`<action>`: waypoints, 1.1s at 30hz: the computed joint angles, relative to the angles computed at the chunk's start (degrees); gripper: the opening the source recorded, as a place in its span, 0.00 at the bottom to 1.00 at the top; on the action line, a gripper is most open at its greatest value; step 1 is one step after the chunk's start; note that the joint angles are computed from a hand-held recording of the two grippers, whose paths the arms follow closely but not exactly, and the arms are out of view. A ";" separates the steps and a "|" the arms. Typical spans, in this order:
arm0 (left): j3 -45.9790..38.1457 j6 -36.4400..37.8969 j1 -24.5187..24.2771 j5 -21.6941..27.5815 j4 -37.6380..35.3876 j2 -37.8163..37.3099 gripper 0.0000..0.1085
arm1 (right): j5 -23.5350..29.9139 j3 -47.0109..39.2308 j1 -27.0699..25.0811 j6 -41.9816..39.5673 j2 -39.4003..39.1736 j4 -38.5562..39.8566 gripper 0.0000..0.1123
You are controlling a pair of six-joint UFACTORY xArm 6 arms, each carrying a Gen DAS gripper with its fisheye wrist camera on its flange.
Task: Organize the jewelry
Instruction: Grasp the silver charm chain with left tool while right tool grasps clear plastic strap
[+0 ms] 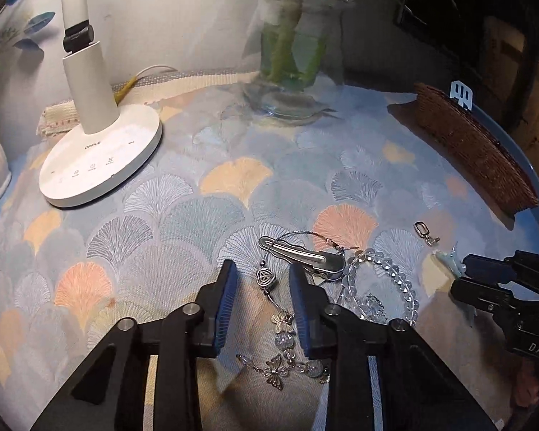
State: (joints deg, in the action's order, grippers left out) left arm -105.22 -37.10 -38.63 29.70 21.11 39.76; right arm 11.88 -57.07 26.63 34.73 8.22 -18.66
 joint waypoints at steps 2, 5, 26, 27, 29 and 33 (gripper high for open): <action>-0.11 0.86 -0.13 -0.31 -0.24 0.17 0.09 | 2.49 -1.46 0.27 6.57 0.51 -8.83 0.33; 0.73 1.46 0.02 -1.44 -1.05 -0.16 0.10 | 6.47 -3.53 1.32 13.54 1.24 -18.57 0.13; 21.17 18.03 -1.22 -26.18 -26.44 -15.15 0.10 | -8.45 4.66 -0.42 -3.28 -2.51 1.37 0.11; 21.46 20.84 -1.76 -26.56 -29.55 -15.70 0.10 | -8.67 4.77 -0.43 -3.97 -2.52 2.17 0.11; 21.66 28.02 -3.13 -27.33 -37.07 -16.57 0.10 | -9.10 5.06 -0.24 -6.01 -2.62 4.72 0.11; 21.46 31.51 -4.29 -27.12 -40.13 -17.15 0.10 | -10.05 5.90 0.20 -10.41 -2.99 10.16 0.11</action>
State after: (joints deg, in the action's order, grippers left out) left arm -83.75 -5.59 -42.93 2.58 -19.02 22.61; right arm 1.83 -51.18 26.84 24.32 5.23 -8.50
